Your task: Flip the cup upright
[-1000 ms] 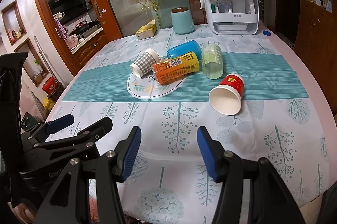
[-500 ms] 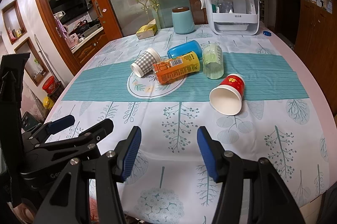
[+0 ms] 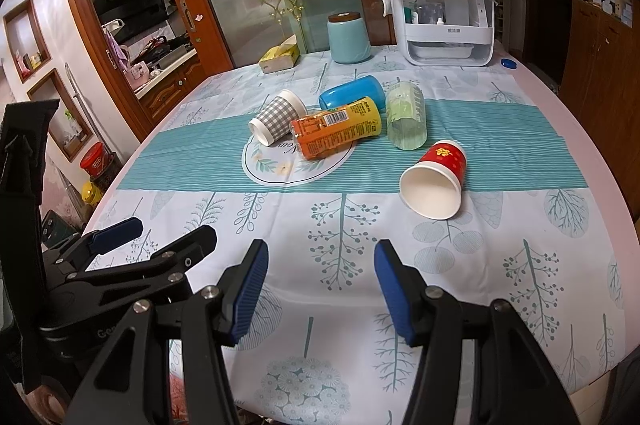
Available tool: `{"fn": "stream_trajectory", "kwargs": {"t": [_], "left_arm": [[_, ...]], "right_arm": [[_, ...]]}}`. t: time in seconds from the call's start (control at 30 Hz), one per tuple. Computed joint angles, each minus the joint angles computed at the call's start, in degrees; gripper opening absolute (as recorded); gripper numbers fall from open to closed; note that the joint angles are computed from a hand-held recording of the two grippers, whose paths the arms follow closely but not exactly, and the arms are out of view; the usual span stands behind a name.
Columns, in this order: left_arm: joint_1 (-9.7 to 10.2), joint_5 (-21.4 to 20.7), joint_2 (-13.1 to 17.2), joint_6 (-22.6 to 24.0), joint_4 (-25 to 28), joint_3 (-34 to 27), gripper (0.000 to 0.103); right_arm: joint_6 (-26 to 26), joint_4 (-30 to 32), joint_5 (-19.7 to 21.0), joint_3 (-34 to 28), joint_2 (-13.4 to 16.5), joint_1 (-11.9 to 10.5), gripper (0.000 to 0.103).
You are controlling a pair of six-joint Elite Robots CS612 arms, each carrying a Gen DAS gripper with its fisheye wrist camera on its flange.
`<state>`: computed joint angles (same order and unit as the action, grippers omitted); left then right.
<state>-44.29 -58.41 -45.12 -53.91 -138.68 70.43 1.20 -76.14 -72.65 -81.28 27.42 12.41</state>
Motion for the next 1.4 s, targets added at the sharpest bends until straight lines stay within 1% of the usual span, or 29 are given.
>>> {"fn": "stream_trajectory", "kwargs": {"t": [0.57, 0.67, 0.77, 1.0, 1.1, 1.17, 1.2, 1.4], "left_arm": [[0.21, -0.46, 0.11, 0.48, 0.26, -0.18, 0.091], [0.46, -0.97, 0.48, 1.4, 0.75, -0.9, 0.091], [0.71, -0.84, 1.14, 3.39, 1.38, -2.2, 0.091], [2.32, -1.35, 3.37, 11.41, 1.69, -6.37, 0.091], [3.3, -2.05, 5.02, 16.15, 2.09, -9.35, 0.091], [3.61, -1.5, 6.2, 19.11, 2.75, -11.41, 0.091], [3.87, -1.29, 7.0, 21.73, 2.67, -12.65, 0.091], [4.81, -1.19, 11.27, 31.57, 5.41, -19.97, 0.091]], "right_arm": [[-0.03, -0.13, -0.06, 0.19, 0.01, 0.0, 0.056], [0.09, -0.03, -0.05, 0.35, -0.03, -0.01, 0.056], [0.27, 0.15, -0.07, 0.93, -0.25, -0.04, 0.056], [1.53, -1.17, -0.78, 4.61, -1.52, -0.32, 0.056], [2.41, -2.09, -0.85, 6.52, -2.18, -0.51, 0.056], [3.03, -3.23, -1.01, 7.75, -2.57, -0.63, 0.056], [3.36, -3.91, -1.32, 8.39, -2.78, -0.63, 0.056], [4.52, -6.55, -2.53, 12.27, -4.06, -0.69, 0.056]]}}
